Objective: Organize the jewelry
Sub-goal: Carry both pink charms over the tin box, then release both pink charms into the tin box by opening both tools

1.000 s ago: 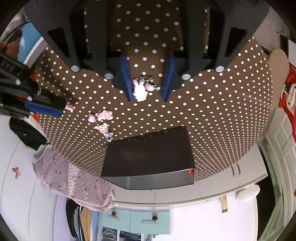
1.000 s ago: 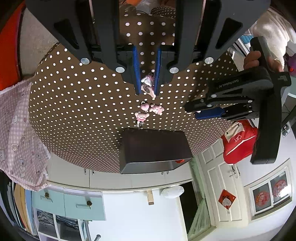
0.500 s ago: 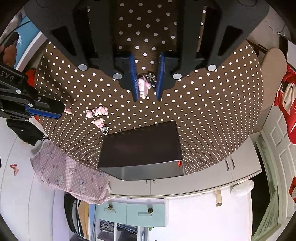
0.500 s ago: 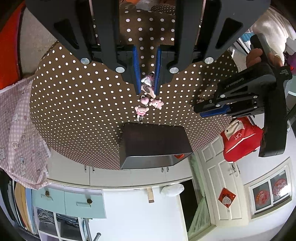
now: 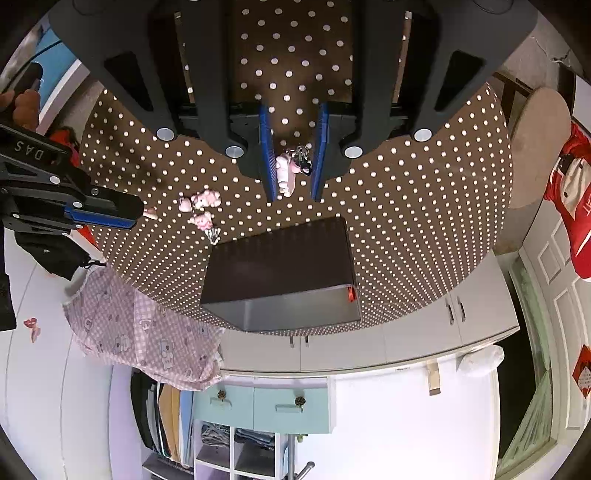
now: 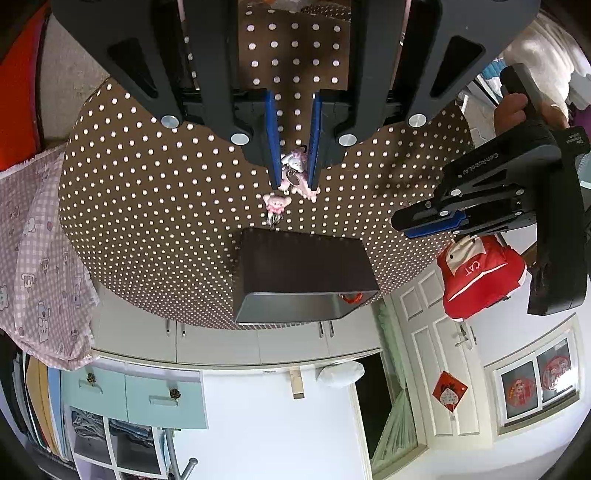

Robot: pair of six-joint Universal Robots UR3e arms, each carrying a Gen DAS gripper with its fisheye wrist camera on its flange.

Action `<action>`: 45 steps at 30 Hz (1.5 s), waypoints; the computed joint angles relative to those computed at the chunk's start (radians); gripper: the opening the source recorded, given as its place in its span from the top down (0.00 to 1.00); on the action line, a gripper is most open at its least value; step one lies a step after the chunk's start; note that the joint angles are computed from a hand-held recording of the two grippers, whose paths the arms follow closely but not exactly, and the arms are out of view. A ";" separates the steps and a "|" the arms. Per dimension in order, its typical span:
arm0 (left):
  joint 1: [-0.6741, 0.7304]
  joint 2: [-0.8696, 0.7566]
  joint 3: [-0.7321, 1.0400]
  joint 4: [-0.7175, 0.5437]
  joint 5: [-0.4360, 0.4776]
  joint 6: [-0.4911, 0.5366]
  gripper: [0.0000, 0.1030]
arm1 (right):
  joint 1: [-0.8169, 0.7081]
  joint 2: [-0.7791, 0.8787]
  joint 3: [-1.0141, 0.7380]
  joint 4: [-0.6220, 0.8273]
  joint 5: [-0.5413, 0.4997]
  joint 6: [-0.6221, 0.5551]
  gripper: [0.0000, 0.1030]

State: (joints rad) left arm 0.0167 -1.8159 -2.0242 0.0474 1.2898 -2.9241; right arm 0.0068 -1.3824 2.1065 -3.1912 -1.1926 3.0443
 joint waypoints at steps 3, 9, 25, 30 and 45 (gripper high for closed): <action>-0.004 -0.006 0.021 -0.005 0.003 0.004 0.81 | 0.000 0.007 -0.024 0.004 0.002 0.006 0.88; -0.013 -0.014 0.069 -0.006 -0.002 -0.002 0.81 | 0.002 0.030 -0.088 0.003 0.007 0.033 0.88; -0.018 -0.100 0.262 0.001 -0.023 -0.034 0.81 | 0.013 0.167 -0.371 0.083 0.012 0.038 0.88; -0.019 -0.148 0.342 -0.017 -0.024 -0.059 0.81 | 0.019 0.218 -0.453 0.116 0.016 0.033 0.88; -0.044 -0.268 0.510 -0.063 0.011 -0.084 0.80 | 0.009 0.324 -0.625 0.221 0.068 0.007 0.86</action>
